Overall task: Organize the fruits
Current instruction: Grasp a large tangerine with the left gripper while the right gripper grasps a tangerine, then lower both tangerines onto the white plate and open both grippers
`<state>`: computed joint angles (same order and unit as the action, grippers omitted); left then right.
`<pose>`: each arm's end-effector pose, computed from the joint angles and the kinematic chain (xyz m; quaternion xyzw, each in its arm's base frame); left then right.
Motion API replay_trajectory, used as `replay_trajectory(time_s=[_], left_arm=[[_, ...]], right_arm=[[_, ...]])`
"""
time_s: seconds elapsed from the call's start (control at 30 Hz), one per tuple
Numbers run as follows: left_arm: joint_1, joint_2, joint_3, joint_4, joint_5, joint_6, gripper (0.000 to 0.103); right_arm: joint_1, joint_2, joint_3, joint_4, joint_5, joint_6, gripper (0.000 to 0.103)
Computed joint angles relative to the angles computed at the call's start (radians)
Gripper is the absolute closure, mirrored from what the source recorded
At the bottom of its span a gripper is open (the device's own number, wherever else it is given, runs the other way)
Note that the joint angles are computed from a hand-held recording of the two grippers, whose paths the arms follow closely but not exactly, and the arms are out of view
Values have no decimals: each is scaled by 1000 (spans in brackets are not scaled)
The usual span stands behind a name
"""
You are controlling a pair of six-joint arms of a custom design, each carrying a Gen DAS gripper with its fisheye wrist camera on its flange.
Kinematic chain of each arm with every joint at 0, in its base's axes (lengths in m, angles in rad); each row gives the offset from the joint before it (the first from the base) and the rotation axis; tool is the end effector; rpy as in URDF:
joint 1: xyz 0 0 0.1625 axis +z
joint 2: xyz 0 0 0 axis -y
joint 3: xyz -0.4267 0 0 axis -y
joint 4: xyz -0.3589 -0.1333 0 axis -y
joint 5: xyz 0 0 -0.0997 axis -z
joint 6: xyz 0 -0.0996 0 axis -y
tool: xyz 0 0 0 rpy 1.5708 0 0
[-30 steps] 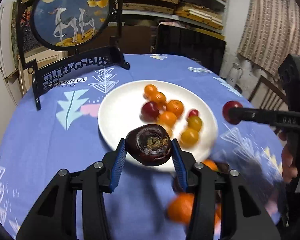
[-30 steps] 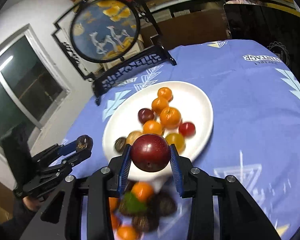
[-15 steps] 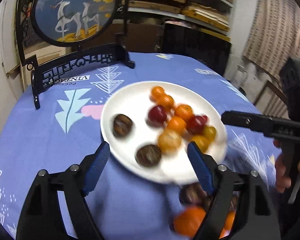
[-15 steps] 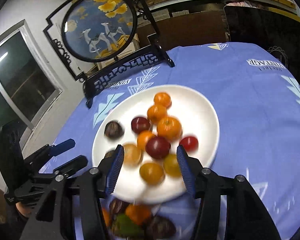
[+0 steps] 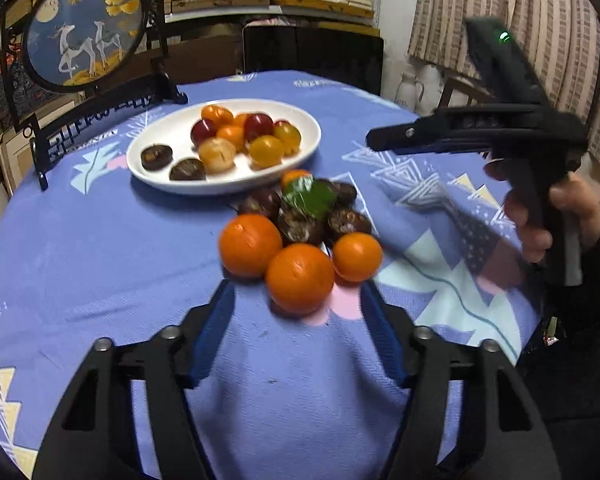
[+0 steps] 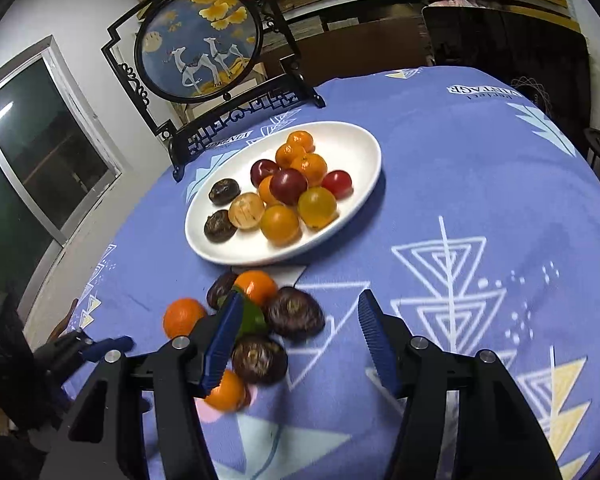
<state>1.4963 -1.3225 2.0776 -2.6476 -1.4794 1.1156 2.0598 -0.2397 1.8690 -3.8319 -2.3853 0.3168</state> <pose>0.1054 -0.5014 0.2676 0.5467 0.8207 -0.1164 0.1187 0.2953 -0.4255 -0.0908 -0.0475 -0.8801 0.4100 0.2345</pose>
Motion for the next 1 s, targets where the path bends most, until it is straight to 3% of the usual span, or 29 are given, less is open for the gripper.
replay_trajectory(time_s=[0.1, 0.27, 0.3, 0.57, 0.83, 0.9, 0.93, 1.0], left_arm=[[-8, 26, 8, -34, 14, -36, 42], [-35, 95, 35, -139, 99, -77, 43], [-34, 97, 32, -134, 99, -81, 60], [10, 14, -16, -31, -20, -82, 60], [35, 8, -64, -9, -17, -115, 60], [38, 14, -71, -2, -14, -118, 60], [39, 14, -71, 1, -14, -117, 60], [43, 15, -74, 2, -18, -111, 60]], right_arm=[[15, 5, 11, 4, -1, 14, 43], [34, 10, 27, 29, 9, 37, 43], [37, 12, 29, 41, 14, 42, 43], [40, 46, -16, 168, 111, 39, 43], [39, 96, -162, 371, 70, 33, 43], [44, 107, -181, 375, 44, 24, 54], [44, 108, -184, 379, 46, 22, 68], [39, 103, -171, 356, 71, 27, 67]])
